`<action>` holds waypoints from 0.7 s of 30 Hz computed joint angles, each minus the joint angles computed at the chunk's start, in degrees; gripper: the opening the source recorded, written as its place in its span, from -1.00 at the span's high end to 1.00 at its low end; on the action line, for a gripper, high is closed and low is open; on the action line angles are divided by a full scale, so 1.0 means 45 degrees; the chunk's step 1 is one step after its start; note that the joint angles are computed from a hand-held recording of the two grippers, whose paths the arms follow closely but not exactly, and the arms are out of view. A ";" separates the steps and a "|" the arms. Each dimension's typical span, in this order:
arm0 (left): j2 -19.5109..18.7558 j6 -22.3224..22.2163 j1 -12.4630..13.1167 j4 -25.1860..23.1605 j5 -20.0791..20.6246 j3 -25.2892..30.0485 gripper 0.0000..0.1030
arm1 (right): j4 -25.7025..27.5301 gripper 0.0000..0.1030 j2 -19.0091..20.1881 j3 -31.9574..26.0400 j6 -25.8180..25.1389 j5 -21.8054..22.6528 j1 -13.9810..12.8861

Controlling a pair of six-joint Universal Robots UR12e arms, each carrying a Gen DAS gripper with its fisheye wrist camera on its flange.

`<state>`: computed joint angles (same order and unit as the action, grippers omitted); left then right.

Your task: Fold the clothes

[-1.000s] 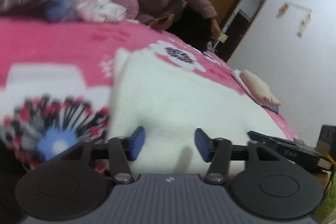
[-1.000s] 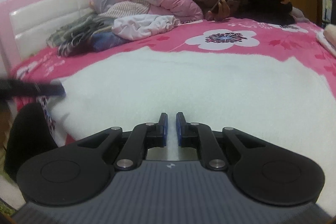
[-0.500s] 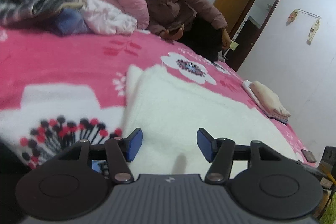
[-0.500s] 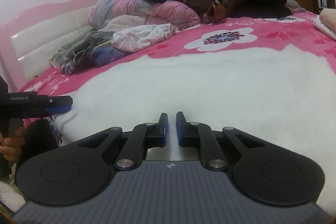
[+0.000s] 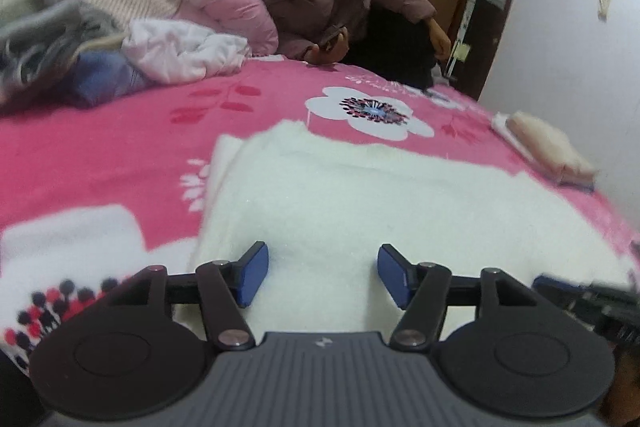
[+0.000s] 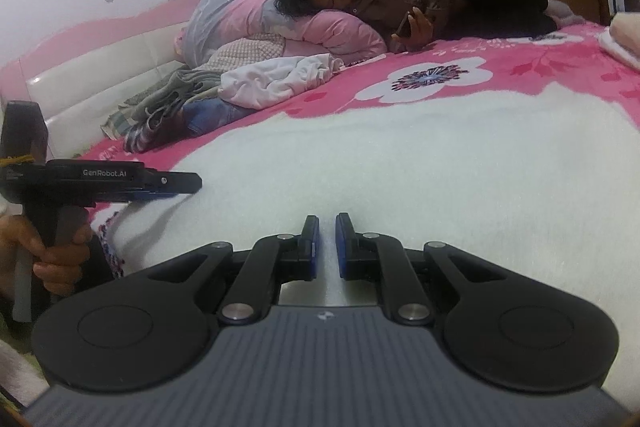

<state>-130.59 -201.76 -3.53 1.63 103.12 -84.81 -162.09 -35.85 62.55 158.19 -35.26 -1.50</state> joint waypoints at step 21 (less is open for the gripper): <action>-0.0072 0.0396 -0.0060 0.0174 -0.0127 0.0016 -0.53 | -0.1421 0.28 0.0035 -0.0026 -0.0916 -0.2103 0.0466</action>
<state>-130.92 -199.98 -3.80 2.42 102.55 -84.74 -168.48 -35.69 62.43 154.07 -44.72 0.59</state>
